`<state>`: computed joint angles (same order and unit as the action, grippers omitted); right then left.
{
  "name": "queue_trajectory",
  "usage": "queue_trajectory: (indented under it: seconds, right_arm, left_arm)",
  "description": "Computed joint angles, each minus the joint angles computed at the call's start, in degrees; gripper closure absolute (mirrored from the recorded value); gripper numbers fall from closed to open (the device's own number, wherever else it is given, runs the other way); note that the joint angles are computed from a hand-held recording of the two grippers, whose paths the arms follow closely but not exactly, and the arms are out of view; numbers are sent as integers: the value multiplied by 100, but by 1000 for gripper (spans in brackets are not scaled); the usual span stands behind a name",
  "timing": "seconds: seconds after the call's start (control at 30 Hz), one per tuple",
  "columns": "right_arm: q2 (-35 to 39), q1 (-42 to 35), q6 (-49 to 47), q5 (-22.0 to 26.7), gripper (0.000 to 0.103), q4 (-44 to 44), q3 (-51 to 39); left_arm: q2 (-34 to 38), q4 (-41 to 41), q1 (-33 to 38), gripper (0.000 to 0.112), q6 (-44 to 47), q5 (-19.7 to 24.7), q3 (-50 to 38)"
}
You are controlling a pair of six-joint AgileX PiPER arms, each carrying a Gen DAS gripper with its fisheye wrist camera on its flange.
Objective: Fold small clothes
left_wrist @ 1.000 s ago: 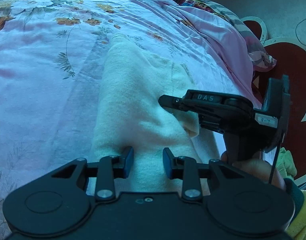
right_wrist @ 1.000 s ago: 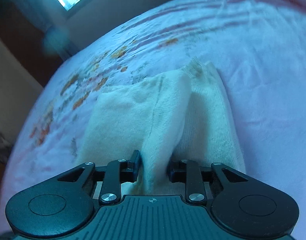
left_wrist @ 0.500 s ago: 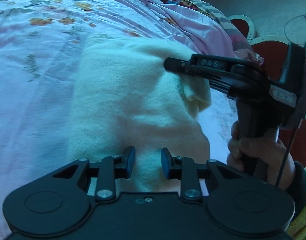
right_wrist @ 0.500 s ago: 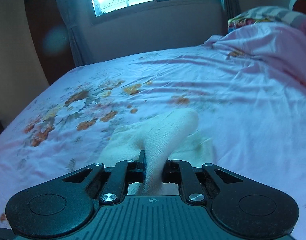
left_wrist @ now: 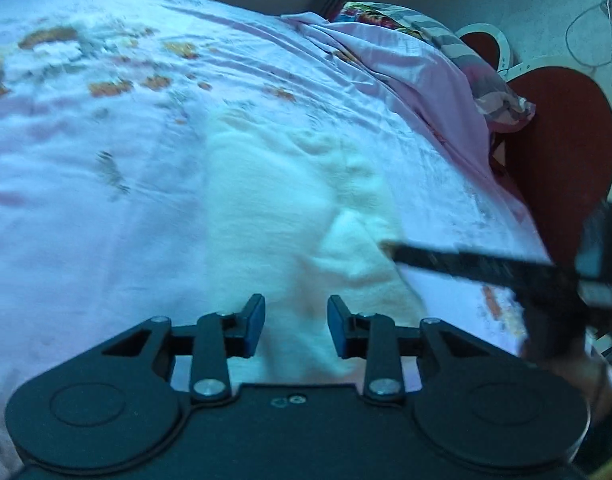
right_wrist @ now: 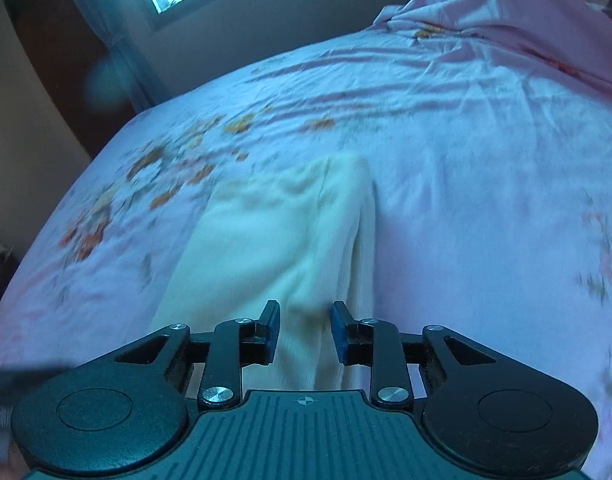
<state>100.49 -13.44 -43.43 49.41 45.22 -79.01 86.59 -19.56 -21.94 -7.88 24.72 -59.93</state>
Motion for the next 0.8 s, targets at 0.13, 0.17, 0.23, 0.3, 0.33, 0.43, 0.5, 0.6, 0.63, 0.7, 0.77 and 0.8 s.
queue_trajectory:
  seconds: [0.13, 0.17, 0.23, 0.3, 0.33, 0.43, 0.5, 0.6, 0.63, 0.7, 0.77, 0.8]
  right_arm:
    - [-494, 27, -134, -165, 76, -138, 878]
    - [-568, 67, -160, -237, 76, -140, 1032]
    - [-709, 162, -238, -404, 94, -107, 1264]
    - [-820, 187, -345, -401, 95, -54, 1371]
    - [-908, 198, -434, -400, 96, -52, 1392]
    - [-1217, 318, -643, -992, 97, -363, 1704]
    - [-911, 345, -83, -1172, 102, -1061, 1700]
    - [-900, 234, -113, -993, 101, -1058, 1659]
    - [-951, 225, -63, -928, 101, -1093, 1590]
    - [-1169, 128, -291, -912, 101, -685, 1560]
    - [-1236, 239, -429, -1024, 101, -384, 1401]
    - [-1196, 383, -398, -1150, 101, -381, 1298]
  left_arm:
    - [9, 189, 45, 82, -261, 27, 120]
    - [35, 311, 4, 82, -390, 10, 137]
    - [101, 626, -98, 82, -674, -13, 126]
    - [137, 696, -114, 82, -799, 14, 123]
    - [134, 649, -111, 82, -799, 24, 120]
    - [96, 576, -157, 82, -764, -46, 178]
    - [175, 764, -253, 82, -887, -2, 156]
    - [155, 1003, -325, 81, -1072, -80, 248]
    - [136, 1011, -308, 81, -1028, -25, 231]
    - [-7, 876, -203, 81, -896, -19, 243]
    - [-26, 921, -140, 81, -964, -2, 84]
    - [76, 997, -131, 81, -997, 72, -107]
